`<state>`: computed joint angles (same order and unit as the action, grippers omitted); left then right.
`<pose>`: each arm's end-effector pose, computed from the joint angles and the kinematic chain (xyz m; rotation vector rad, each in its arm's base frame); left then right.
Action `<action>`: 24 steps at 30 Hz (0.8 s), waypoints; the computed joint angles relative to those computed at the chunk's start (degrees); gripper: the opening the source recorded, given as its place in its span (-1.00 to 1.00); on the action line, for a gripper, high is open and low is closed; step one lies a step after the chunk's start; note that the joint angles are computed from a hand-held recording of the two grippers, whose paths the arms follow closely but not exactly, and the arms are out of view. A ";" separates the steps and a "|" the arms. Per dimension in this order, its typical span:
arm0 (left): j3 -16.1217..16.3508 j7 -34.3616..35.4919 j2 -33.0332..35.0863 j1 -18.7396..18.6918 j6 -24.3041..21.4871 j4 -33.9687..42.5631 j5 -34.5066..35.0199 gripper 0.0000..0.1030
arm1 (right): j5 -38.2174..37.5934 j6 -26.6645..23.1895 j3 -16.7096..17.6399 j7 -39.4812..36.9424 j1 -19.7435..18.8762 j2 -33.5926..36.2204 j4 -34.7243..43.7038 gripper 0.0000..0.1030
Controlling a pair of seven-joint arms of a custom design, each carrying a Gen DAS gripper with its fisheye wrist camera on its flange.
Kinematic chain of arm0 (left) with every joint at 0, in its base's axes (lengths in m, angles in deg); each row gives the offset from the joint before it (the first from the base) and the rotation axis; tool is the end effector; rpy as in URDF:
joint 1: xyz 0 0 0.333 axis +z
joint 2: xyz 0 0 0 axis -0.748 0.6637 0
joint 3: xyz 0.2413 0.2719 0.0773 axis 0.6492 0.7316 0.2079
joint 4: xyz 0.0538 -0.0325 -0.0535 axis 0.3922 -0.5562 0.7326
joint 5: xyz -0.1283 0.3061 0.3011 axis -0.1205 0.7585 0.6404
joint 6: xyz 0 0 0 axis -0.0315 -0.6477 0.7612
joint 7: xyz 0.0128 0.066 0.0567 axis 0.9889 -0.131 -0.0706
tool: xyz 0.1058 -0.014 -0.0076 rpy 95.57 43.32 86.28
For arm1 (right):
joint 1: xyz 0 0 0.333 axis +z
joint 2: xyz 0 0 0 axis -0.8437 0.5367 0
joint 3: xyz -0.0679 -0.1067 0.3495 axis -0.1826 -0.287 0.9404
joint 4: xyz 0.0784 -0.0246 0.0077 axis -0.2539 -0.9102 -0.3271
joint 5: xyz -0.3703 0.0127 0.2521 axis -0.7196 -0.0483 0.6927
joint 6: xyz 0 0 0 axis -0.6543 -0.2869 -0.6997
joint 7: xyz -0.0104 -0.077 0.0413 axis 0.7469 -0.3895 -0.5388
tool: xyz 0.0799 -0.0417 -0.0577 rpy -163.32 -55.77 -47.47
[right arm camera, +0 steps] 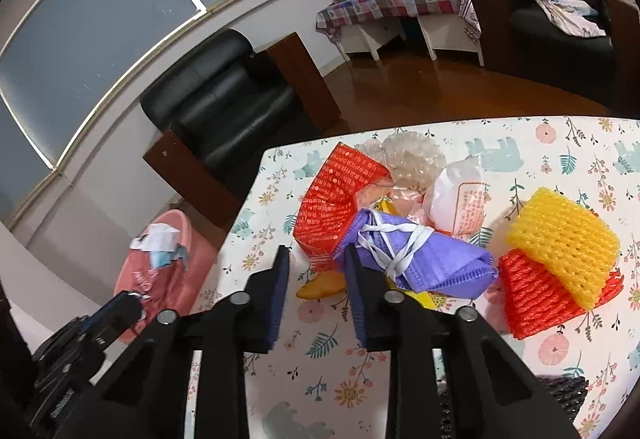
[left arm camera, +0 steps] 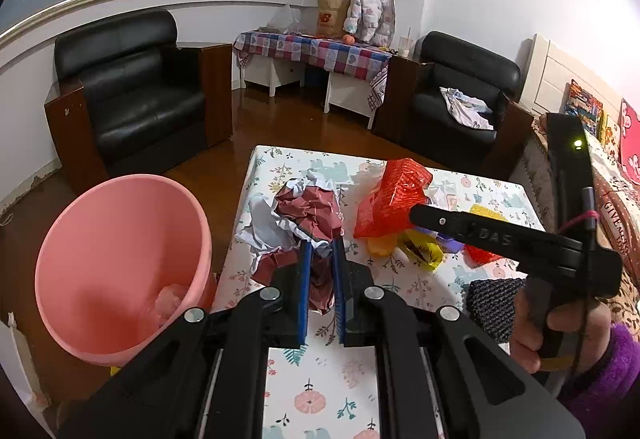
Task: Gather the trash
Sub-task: 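Grasp the crumpled red-white paper with the left tool while the right tool grasps the red mesh bag, then carry both items over the pink bucket and open both tools to release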
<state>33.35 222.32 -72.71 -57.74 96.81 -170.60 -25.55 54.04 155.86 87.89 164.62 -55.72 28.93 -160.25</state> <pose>0.6188 -0.2163 0.4943 -1.3654 2.1506 -1.1330 0.6392 0.1637 0.4554 -1.3011 1.8663 -0.3343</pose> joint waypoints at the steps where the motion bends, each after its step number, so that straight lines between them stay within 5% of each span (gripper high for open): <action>1: -0.05 0.40 -0.03 0.13 -0.15 0.04 -0.53 -0.81 | -0.45 0.02 -0.93 0.60 0.92 0.09 0.11 -0.78; 9: -0.05 5.89 -1.01 0.54 -0.66 -0.20 -7.29 -0.81 | -12.81 2.16 -16.31 11.23 15.42 -1.35 -0.60 -0.95; 12: 0.27 7.67 -1.46 0.34 -0.51 -0.39 -9.60 -0.81 | -16.66 2.76 -19.32 14.46 18.47 -2.56 -1.19 -0.95; 18: 1.20 10.08 -2.43 -0.03 0.34 -0.65 -13.03 -0.81 | -30.62 3.33 -33.72 26.12 32.66 -4.83 -1.38 -0.95; 21: 1.66 10.76 -2.81 -0.07 1.24 -0.69 -14.45 -0.81 | -35.16 3.05 -34.12 29.42 33.26 -5.35 -0.57 -0.95; 24: 2.08 11.37 -3.12 -0.01 2.38 -0.75 -15.73 -0.81 | -35.82 2.67 -30.31 28.71 30.38 -5.57 0.22 -0.95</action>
<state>35.43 233.69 -75.83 -57.75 99.19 -171.36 -41.28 18.22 158.54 57.59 193.33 -25.34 23.35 -160.04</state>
